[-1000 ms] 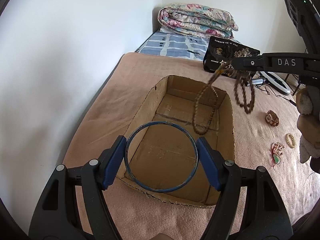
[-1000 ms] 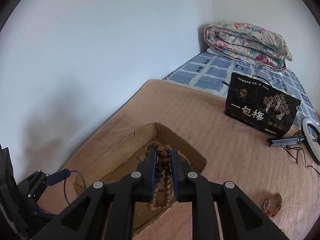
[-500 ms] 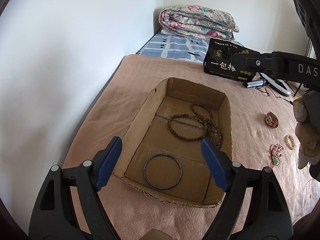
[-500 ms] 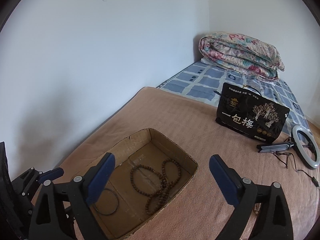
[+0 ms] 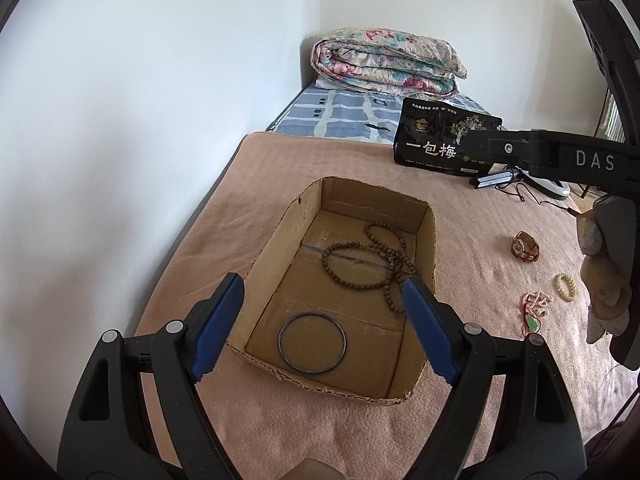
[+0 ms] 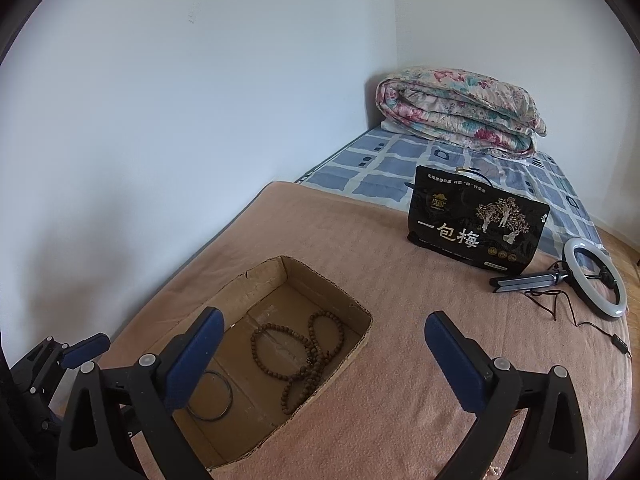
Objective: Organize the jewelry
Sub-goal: 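Withdraw both open tools from the box toward the remaining jewelry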
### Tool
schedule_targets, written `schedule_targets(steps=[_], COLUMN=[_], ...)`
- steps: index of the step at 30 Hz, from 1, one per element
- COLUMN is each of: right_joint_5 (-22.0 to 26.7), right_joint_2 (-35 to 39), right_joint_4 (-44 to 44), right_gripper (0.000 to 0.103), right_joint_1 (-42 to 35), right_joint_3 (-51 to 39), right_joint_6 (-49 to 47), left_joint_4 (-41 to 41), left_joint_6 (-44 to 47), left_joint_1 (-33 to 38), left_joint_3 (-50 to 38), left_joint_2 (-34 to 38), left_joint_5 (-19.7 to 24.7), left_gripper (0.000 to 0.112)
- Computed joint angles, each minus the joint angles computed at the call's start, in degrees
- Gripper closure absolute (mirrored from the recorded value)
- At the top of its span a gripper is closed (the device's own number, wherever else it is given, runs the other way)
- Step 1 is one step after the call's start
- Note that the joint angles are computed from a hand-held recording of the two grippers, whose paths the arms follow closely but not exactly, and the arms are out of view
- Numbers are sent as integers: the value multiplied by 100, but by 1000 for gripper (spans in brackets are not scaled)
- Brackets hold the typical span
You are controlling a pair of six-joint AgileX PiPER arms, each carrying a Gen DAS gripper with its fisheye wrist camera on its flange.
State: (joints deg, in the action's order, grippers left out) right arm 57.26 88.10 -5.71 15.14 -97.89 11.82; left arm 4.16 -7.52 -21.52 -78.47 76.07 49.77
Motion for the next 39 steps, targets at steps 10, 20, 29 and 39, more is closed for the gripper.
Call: schedule_targets(steps=[10, 20, 29, 39], right_joint_5=[281, 603, 737, 853], right_joint_2=[-670, -1605, -2409, -2963], right_joint_4=[-531, -913, -285, 2560], right_gripper=[0, 0, 0, 0], right_joint_1=[49, -179, -1321, -5124], right_joint_3=[302, 721, 947, 1391], right_joint_6=[269, 349, -593, -3566], left_joint_4=[358, 932, 1554, 1688], left_joint_6=[-397, -1103, -1806, -2161], left_joint_1=[-531, -1491, -2620, -3430], left_joint_3=[-133, -298, -624, -819], left_joint_2=[-299, -369, -156, 282], left_joint_5=[209, 479, 705, 646], left_gripper=[28, 28, 28, 28])
